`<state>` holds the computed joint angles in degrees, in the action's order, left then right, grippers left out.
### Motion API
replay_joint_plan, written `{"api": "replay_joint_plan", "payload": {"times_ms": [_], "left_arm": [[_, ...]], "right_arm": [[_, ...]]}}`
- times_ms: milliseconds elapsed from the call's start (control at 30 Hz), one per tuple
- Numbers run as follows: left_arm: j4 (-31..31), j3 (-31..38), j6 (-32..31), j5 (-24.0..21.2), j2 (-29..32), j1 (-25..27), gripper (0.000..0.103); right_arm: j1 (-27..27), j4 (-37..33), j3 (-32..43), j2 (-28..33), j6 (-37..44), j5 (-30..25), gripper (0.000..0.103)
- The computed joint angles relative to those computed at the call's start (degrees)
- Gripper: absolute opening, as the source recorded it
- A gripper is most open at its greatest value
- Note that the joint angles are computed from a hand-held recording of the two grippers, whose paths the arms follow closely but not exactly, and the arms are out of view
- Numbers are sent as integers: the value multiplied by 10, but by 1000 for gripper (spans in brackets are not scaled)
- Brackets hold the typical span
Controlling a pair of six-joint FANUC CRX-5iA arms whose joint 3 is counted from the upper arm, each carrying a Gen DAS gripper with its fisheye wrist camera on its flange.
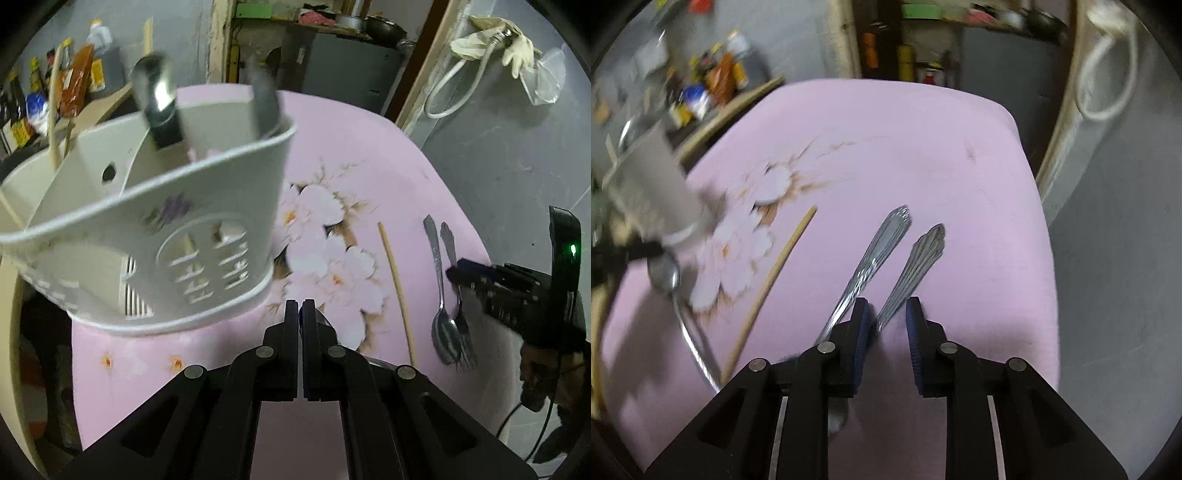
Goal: Organize utensils
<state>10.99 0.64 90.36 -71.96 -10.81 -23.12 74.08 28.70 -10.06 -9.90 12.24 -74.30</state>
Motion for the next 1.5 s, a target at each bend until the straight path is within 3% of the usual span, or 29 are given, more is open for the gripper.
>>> {"api": "replay_joint_plan", "payload": {"times_ms": [200,367,633,767,1233,1500], "left_arm": [[17,-13,21,-7,-4,9,0],[13,-3,31,4,1,-4,0],[17,-3,41,10,9,-9,0],[16,-5,48,14,7,-10,0],[17,-10,20,68,-25,-13,0],[3,-37,19,153,-76,-6,0]], "right_arm": [[-21,8,-7,7,-9,50,12],[-13,-4,26,29,50,27,10],[-30,-19,43,51,81,27,23],[-18,8,38,56,73,13,11],[73,151,-24,9,-85,-12,7],[106,260,-32,21,-169,-42,7]]}}
